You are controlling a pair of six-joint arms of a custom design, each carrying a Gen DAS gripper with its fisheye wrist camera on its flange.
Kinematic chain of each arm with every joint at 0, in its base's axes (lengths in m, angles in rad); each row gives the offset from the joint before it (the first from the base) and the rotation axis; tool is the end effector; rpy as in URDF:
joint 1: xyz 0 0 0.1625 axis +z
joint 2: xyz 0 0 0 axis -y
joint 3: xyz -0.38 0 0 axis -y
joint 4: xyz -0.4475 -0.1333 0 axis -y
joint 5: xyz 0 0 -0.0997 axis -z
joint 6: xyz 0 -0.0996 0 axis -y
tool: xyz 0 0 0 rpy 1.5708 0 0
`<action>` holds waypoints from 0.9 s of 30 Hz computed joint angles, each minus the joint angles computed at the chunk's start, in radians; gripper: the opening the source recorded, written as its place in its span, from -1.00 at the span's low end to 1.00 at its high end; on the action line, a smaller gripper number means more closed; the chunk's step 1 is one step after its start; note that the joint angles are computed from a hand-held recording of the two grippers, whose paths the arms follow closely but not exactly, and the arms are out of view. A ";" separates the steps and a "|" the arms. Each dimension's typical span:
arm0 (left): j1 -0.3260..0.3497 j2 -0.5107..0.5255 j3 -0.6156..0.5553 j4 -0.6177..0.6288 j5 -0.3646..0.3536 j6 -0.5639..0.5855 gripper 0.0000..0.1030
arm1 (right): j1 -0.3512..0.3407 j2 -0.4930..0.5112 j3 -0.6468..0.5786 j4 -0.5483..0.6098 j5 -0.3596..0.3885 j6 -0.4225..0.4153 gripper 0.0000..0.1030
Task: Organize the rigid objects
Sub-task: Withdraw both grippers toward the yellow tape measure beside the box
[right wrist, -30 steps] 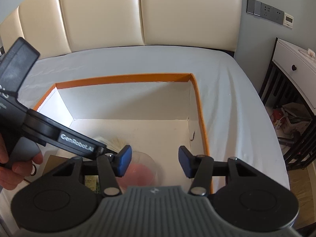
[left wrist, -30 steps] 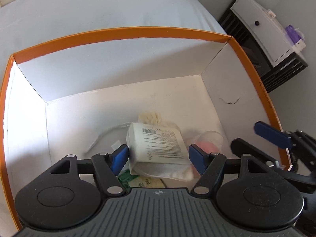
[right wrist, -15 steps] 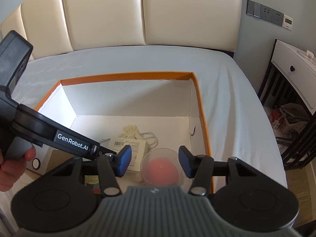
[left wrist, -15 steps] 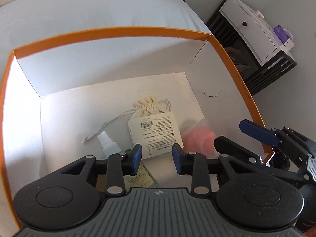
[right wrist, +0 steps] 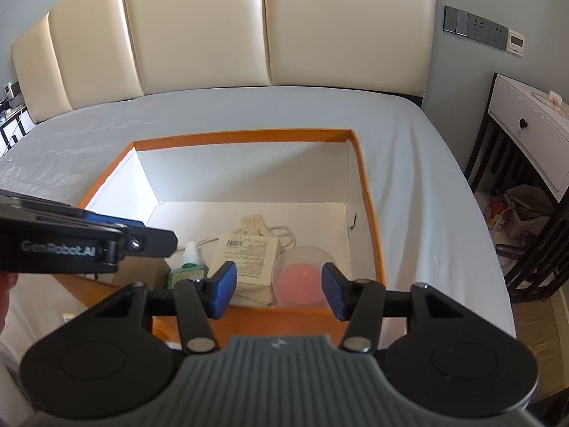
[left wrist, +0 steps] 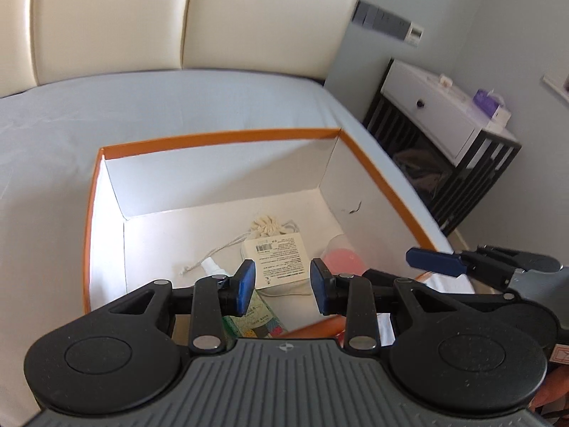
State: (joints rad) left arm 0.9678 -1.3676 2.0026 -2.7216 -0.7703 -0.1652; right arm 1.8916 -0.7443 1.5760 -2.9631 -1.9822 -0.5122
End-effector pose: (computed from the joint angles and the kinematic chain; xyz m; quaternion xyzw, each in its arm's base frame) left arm -0.1477 -0.5756 0.2581 0.0964 0.8908 -0.3590 0.2613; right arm 0.3138 -0.6480 0.0649 0.3289 -0.8832 0.2508 0.2213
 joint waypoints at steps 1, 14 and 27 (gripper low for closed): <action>-0.010 -0.013 0.026 -0.042 0.004 0.007 -0.26 | 0.001 -0.007 0.016 -0.025 0.000 -0.013 0.04; -0.126 -0.096 0.238 -0.258 0.163 0.016 -0.26 | 0.016 -0.106 0.207 -0.160 0.015 -0.015 0.06; -0.147 -0.223 0.366 0.037 0.156 -0.271 -0.24 | 0.004 -0.189 0.375 -0.095 -0.058 0.114 0.16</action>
State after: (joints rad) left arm 0.8208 -1.5907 2.3686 -2.6844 -0.6139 -0.4366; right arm 1.8956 -0.9334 1.9508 -3.0576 -2.0402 -0.3987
